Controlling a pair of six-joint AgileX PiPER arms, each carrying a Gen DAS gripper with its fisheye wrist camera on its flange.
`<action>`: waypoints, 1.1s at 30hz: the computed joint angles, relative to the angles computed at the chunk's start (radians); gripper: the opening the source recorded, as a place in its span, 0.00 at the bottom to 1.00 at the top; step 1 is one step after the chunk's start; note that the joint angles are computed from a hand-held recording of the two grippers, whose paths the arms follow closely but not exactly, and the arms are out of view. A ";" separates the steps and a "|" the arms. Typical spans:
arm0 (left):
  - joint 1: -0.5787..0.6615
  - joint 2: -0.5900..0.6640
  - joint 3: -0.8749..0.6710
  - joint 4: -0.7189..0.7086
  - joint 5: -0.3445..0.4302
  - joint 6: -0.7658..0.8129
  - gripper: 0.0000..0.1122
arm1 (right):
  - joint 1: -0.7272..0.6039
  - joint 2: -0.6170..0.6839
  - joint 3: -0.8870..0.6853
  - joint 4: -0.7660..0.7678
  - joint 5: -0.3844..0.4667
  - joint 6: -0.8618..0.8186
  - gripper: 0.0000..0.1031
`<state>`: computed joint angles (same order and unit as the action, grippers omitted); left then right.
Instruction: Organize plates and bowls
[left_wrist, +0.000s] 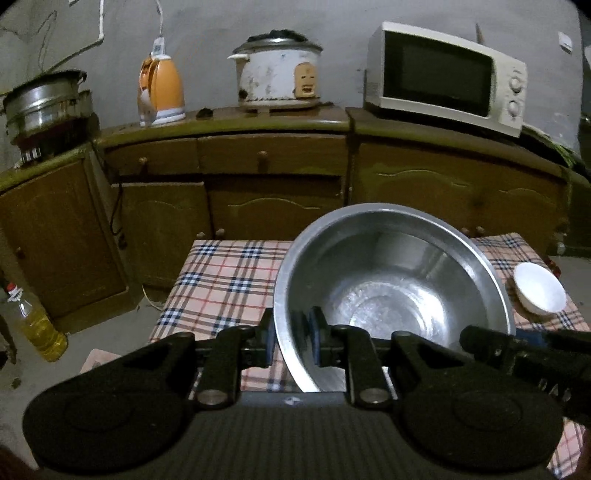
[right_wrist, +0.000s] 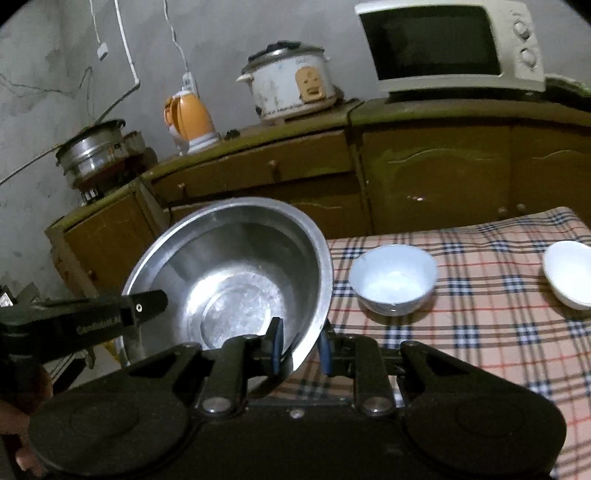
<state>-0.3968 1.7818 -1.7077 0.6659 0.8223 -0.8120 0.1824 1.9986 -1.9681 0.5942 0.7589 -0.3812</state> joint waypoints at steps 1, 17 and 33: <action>-0.018 -0.009 0.010 0.016 0.008 -0.022 0.18 | -0.008 -0.026 0.034 0.014 -0.007 -0.015 0.25; -0.233 -0.084 0.151 0.147 0.057 -0.237 0.20 | -0.186 -0.348 0.476 0.223 -0.079 -0.286 0.25; -0.333 -0.088 0.209 0.218 0.066 -0.354 0.21 | -0.281 -0.436 0.613 0.326 -0.097 -0.422 0.25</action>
